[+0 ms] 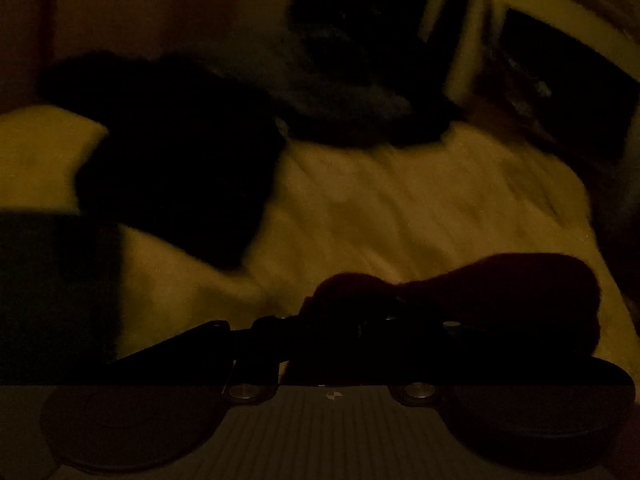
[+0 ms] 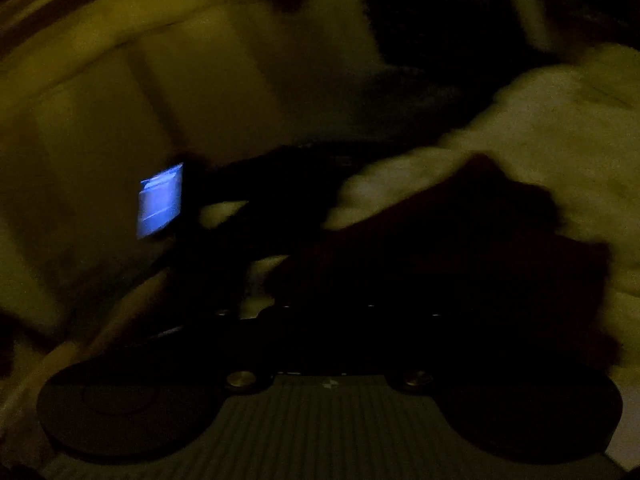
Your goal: Fold large clothes
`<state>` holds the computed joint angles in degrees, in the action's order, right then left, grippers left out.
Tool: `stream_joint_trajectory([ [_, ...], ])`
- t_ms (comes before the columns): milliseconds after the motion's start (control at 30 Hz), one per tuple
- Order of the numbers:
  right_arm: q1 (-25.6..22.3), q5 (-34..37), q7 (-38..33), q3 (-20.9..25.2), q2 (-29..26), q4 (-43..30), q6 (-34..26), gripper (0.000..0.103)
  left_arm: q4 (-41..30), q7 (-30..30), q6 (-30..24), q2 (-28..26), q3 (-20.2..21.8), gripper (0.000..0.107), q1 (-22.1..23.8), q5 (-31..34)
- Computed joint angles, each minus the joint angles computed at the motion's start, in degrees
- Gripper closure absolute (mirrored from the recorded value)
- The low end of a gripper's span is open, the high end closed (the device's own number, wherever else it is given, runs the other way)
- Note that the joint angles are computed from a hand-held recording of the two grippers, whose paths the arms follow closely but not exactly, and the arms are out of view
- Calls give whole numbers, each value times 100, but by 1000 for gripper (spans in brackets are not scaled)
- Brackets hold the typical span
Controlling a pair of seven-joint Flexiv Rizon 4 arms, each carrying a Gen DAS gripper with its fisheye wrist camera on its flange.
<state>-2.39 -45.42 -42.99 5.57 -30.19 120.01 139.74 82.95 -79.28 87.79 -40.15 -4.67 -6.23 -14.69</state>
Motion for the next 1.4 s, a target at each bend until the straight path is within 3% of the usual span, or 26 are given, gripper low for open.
stream_joint_trajectory([
  [33, 32, -626, 72, -158, -6, -26, 249, 93, -124, -509, 270, -62, 467, 23, -259, 480],
  [100, 149, -2492, 1100, -798, -246, -493, 957, 93, -571, -2324, 327, -160, 1400, 19, -596, 2020],
  [167, 104, -3938, 2022, -997, -693, -1164, 1773, 96, -859, -3279, -163, -275, 2294, 7, -1077, 2271],
  [200, -25, -4213, 1973, -838, -714, -1220, 1682, 94, -873, -3197, -397, -346, 2534, 6, -1242, 1896],
  [233, -260, -4228, 1654, -529, -601, -1089, 1218, 86, -749, -2743, -428, -405, 2635, 4, -1349, 1240],
  [300, -350, -3751, 1387, -417, -438, -773, 878, 83, -591, -2355, -336, -422, 2589, 4, -1345, 1024],
  [333, -323, -3554, 1561, -511, -491, -787, 1063, 74, -537, -2265, -284, -392, 2542, 4, -1319, 1160],
  [367, -346, -3253, 1716, -523, -513, -742, 1164, 51, -415, -2082, -199, -342, 2591, 4, -1387, 1135],
  [433, -318, -2325, 1638, -527, -392, -441, 1139, 19, -212, -1856, -27, -136, 2166, 4, -1171, 1382],
  [500, -272, -1328, 1348, -535, -224, -192, 876, 14, 128, -1957, 450, 178, 1458, 4, -691, 2044],
  [533, -235, -915, 1184, -542, -95, -52, 686, 15, 183, -2290, 548, 341, 997, 4, -291, 2746],
  [600, 26, 432, 655, -578, 191, 236, 161, 14, 211, -2924, 427, 639, 64, 4, 496, 4059],
  [633, 32, 932, 624, -518, 290, 280, -161, 11, 262, -2936, 327, 722, -346, 4, 805, 4300],
  [700, -437, 810, 1496, -249, 112, 142, -242, 10, 715, -2023, 317, 847, -1279, 4, 1498, 3661],
  [767, -1118, -149, 2741, 105, -308, -135, 79, 21, 1436, -263, 417, 932, -2212, 4, 2028, 1849],
  [833, -1271, -606, 3387, 179, -574, -312, 280, 34, 1947, 1029, 397, 1018, -2959, 4, 2425, 390],
  [900, -1288, -985, 3941, 183, -887, -703, 476, 39, 2060, 948, 319, 1074, -2959, 4, 2455, 416],
  [933, -1333, -1254, 4327, 194, -1096, -942, 602, 40, 1986, 755, 226, 1100, -2683, 4, 2274, 566],
  [1000, -1223, -1723, 4876, 91, -1383, -1393, 546, 56, 1978, 844, 126, 1218, -2141, 4, 1841, 305],
  [1067, -911, -1752, 4752, -178, -1346, -1414, 210, 96, 2119, 1002, 199, 1321, -2270, 4, 1966, 105],
  [1133, -697, -1258, 4425, -239, -1241, -1167, 296, 97, 2376, 1237, 406, 1433, -2666, 4, 2328, -145],
  [1233, -492, -380, 3851, -217, -1041, -824, 640, 98, 2643, 1420, 237, 1676, -2844, 4, 2606, -507],
  [1300, -526, -760, 3652, -352, -738, -695, 490, 96, 2886, 1692, -66, 1824, -3503, 4, 3183, -1044],
  [1333, -649, -1320, 3812, -396, -652, -741, 350, 87, 3059, 1942, -191, 1902, -3925, 4, 3503, -1536],
  [1367, -613, -1584, 3987, -548, -520, -664, 234, 55, 3177, 1922, -365, 1955, -4257, 4, 3789, -1725],
  [1400, -607, -1474, 3902, -533, -297, -399, -32, 35, 3224, 1678, -570, 1991, -4410, 4, 3968, -1541],
])
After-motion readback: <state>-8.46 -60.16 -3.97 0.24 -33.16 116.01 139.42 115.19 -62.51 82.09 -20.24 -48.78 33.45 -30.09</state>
